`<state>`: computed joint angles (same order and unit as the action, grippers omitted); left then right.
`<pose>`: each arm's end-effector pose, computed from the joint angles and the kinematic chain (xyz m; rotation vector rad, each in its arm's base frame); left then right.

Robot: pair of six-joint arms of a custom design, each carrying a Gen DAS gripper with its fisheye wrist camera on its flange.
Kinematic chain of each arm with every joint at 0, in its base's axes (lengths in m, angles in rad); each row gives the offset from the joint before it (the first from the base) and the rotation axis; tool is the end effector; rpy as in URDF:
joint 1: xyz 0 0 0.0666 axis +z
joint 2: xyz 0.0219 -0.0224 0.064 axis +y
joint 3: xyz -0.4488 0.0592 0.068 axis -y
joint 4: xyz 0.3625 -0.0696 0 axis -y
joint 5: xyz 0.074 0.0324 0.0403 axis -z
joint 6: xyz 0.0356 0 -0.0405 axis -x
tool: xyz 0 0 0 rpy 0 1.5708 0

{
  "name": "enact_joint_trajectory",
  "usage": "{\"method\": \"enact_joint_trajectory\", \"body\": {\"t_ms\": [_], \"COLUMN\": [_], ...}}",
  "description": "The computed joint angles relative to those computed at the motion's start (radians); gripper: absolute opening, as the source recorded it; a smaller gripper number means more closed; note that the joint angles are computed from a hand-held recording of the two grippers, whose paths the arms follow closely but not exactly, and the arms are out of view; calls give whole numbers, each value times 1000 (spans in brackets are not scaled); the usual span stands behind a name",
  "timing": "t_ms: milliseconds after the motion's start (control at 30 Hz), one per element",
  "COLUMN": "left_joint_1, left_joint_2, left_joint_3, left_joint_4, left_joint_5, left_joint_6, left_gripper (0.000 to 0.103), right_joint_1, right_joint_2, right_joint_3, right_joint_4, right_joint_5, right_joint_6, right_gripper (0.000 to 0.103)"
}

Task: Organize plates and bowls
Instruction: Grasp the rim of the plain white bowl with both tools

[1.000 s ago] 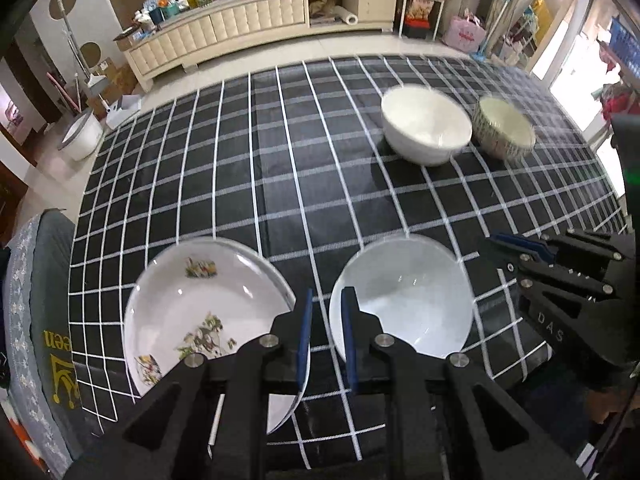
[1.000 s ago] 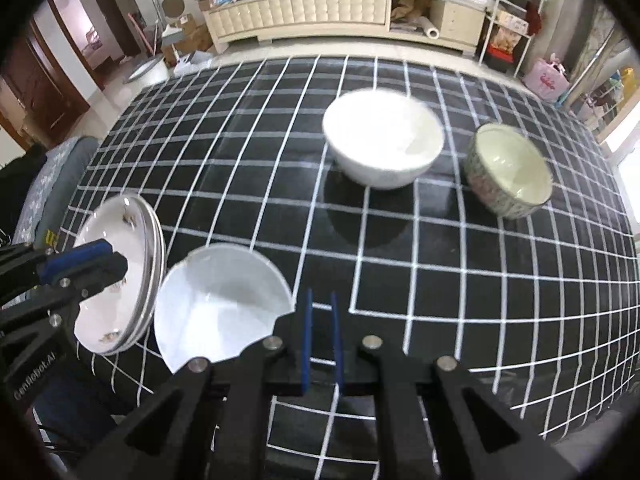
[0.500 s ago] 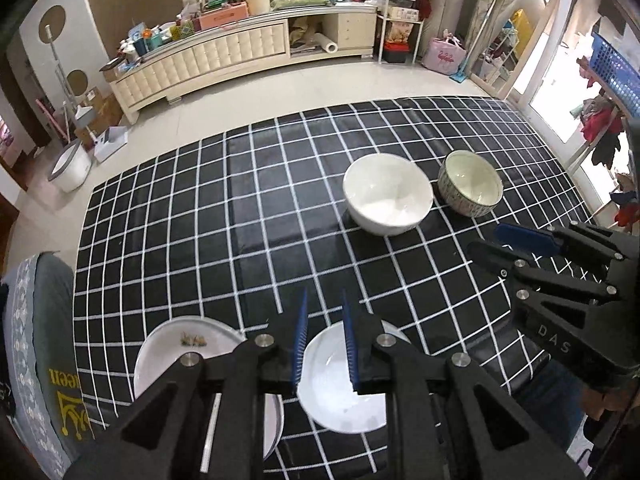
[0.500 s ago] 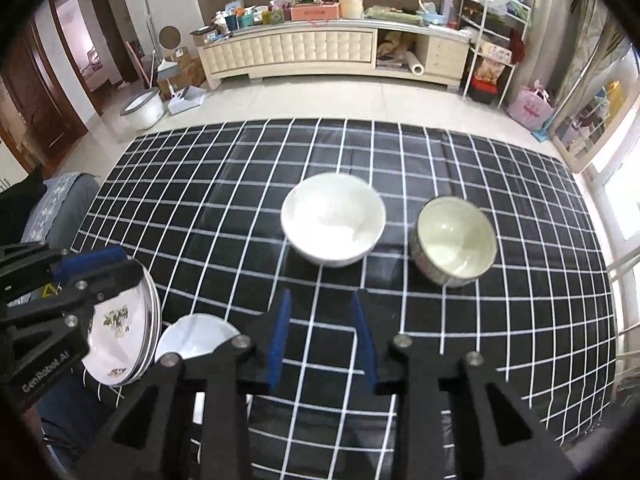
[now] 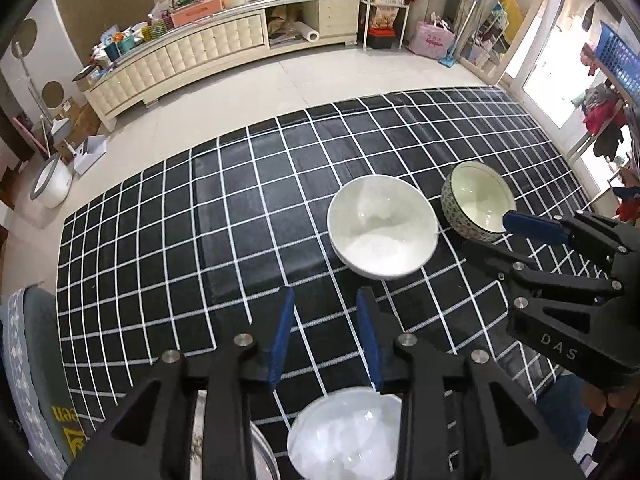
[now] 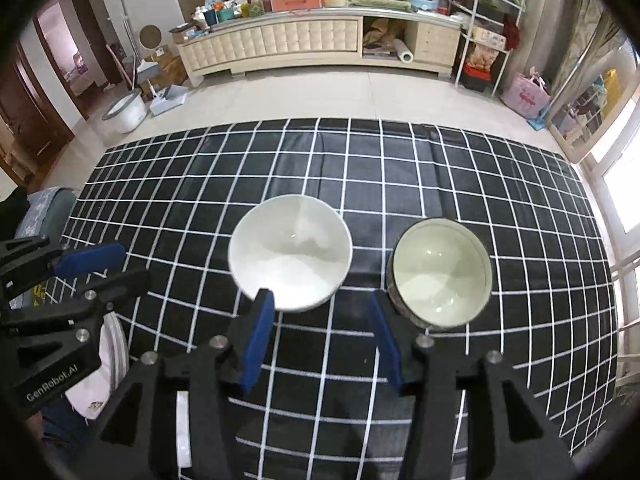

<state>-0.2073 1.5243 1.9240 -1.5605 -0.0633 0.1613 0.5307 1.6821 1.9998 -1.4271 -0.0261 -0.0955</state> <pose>0.4372 -0.0901 0.6226 0.0448 2.7268 -0.0190 0.4588 0.2699 0.5841 -0.5913 2.6359 0.2290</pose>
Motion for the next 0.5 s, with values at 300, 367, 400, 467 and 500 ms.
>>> {"method": "enact_joint_trajectory", "body": {"t_ms": [300, 367, 400, 467, 500], "left_joint_1": [27, 30, 32, 34, 35], "left_joint_2": [102, 124, 133, 147, 156], "left_joint_3": [35, 38, 39, 39, 41], "left_joint_4": [5, 2, 1, 1, 2], "left_joint_5": [32, 37, 42, 46, 46], "left_joint_6": [-17, -17, -19, -24, -28], "left_gripper": [30, 30, 30, 30, 30], "right_joint_1": [-22, -26, -29, -33, -34], "right_joint_2": [76, 89, 95, 106, 111], "right_joint_3": [35, 43, 44, 47, 48], "right_joint_4": [-18, -28, -31, -35, -38], "right_joint_5": [7, 8, 8, 2, 0], "right_joint_6": [19, 20, 18, 14, 13], "right_gripper": [54, 54, 54, 54, 54]}}
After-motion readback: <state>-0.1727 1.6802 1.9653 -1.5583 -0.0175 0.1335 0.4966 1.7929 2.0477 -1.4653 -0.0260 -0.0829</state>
